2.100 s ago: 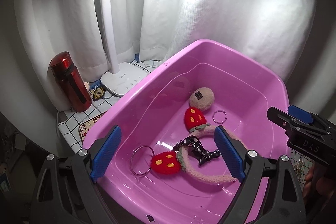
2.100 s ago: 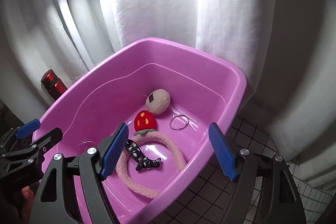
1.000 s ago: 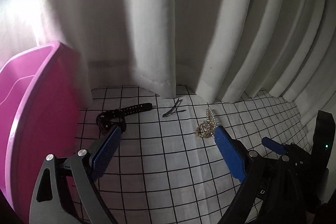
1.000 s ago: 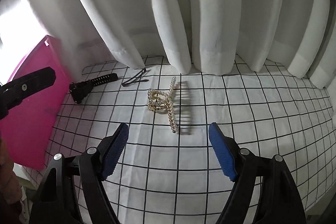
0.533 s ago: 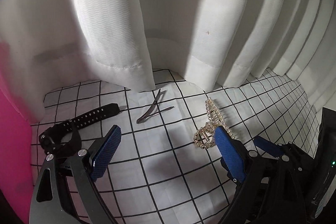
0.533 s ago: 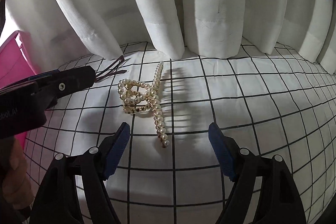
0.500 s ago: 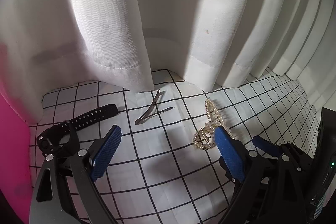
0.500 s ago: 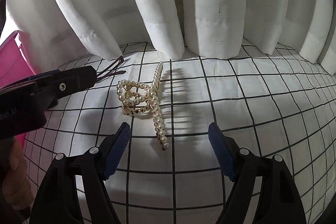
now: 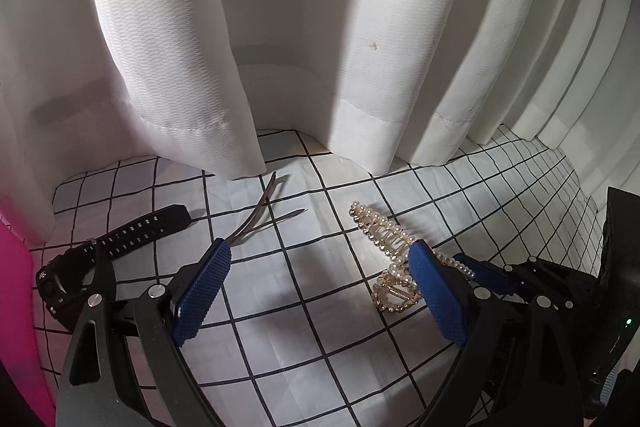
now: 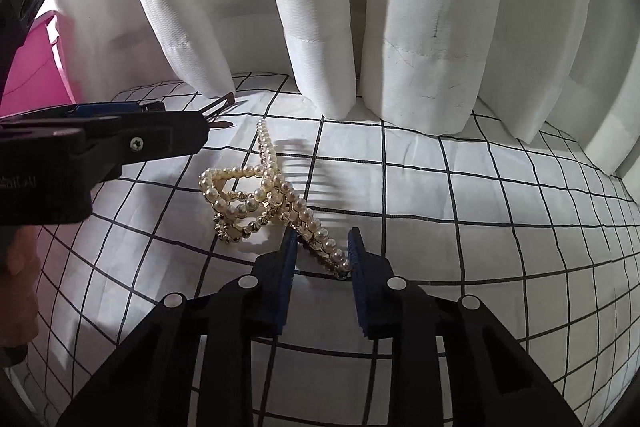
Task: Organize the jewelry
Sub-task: 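Lower the right tool onto the pearl hair claw and close it, then grip the pearl claw with the left tool while the right tool lifts it toward the basin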
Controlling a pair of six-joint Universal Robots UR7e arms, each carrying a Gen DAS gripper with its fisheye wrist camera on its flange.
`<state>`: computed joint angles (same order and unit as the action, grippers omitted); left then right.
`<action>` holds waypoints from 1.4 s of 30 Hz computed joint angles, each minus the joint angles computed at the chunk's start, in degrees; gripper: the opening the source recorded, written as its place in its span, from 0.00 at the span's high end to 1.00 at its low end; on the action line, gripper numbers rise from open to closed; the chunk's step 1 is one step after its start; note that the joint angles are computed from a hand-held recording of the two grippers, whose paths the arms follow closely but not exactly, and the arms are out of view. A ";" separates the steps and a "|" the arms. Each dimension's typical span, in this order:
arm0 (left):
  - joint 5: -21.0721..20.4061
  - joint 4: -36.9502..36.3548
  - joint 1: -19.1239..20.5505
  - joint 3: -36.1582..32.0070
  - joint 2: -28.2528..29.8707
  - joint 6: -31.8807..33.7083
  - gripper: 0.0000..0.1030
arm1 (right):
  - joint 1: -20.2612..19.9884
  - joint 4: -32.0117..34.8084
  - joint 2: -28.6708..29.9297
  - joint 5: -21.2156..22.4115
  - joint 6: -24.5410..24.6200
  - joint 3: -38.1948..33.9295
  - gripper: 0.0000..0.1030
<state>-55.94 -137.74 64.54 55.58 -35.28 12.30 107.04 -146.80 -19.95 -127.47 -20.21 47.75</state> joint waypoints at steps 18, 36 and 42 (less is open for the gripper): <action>-8.33 1.82 0.09 -5.68 4.91 9.57 0.14 | -5.60 11.30 -8.51 16.09 -11.92 3.37 0.87; -5.60 4.21 -0.78 -1.82 4.66 8.60 0.46 | -6.35 12.96 -7.75 17.43 -11.29 0.90 0.87; -6.04 2.43 -1.11 -0.16 4.59 8.16 0.70 | -6.11 12.20 -7.55 16.70 -11.28 1.05 0.87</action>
